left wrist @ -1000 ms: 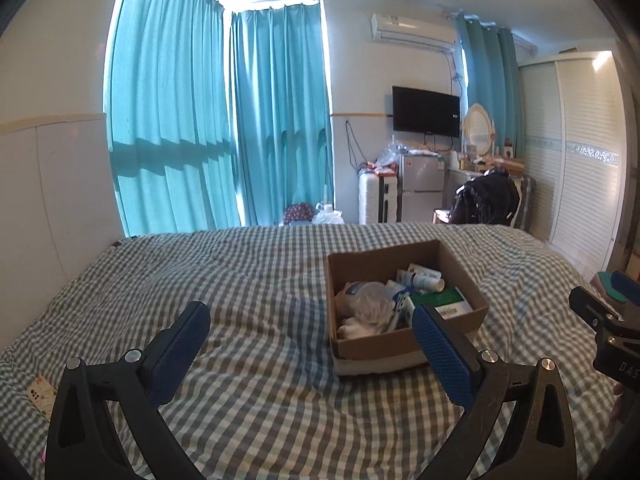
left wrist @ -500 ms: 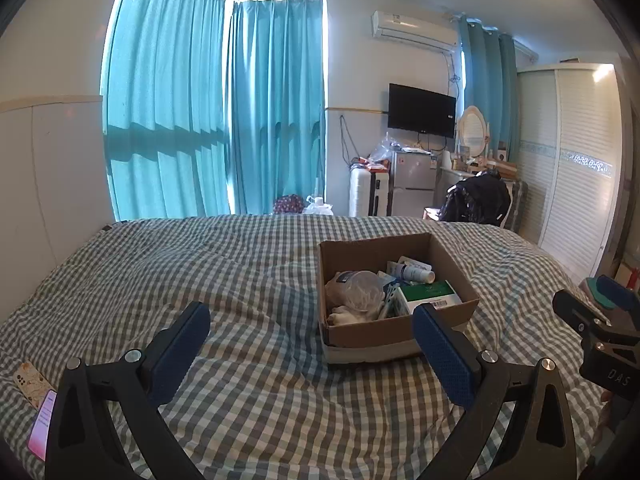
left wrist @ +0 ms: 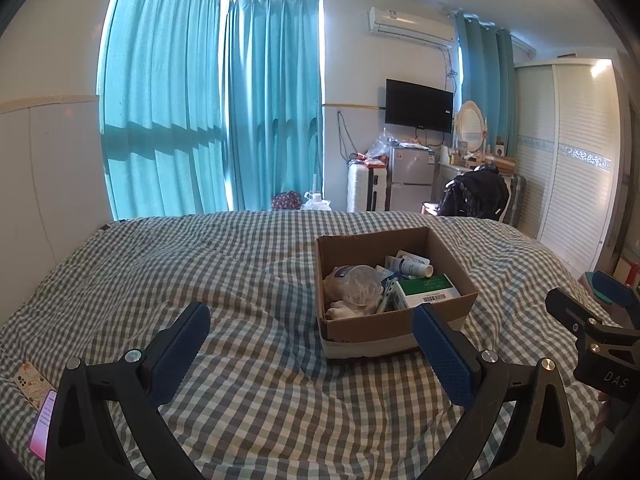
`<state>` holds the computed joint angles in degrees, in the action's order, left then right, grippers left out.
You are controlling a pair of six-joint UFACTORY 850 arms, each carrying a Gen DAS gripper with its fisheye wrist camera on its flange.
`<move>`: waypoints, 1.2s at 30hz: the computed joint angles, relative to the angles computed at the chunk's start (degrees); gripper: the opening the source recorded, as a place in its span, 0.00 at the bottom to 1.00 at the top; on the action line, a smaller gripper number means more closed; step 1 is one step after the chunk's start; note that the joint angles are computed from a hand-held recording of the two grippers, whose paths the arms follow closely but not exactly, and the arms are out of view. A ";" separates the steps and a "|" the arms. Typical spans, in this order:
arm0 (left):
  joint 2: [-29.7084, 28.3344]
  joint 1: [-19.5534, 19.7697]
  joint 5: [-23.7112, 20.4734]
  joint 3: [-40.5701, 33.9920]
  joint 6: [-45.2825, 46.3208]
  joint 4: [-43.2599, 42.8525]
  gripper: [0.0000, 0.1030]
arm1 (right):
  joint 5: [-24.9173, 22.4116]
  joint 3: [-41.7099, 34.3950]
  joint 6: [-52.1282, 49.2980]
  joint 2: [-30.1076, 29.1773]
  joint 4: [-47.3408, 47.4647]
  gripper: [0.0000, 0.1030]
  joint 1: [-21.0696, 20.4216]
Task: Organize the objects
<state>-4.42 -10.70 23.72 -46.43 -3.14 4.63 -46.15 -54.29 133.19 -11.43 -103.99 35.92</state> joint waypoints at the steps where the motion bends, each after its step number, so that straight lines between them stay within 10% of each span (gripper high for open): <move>1: -0.02 -0.01 0.01 0.00 -0.07 0.05 1.00 | 0.13 -0.02 0.05 -0.03 -0.05 1.00 -0.03; 36: -0.55 0.23 -0.17 -0.20 0.65 -1.80 1.00 | 0.95 -1.07 -0.72 -0.86 1.37 1.00 0.02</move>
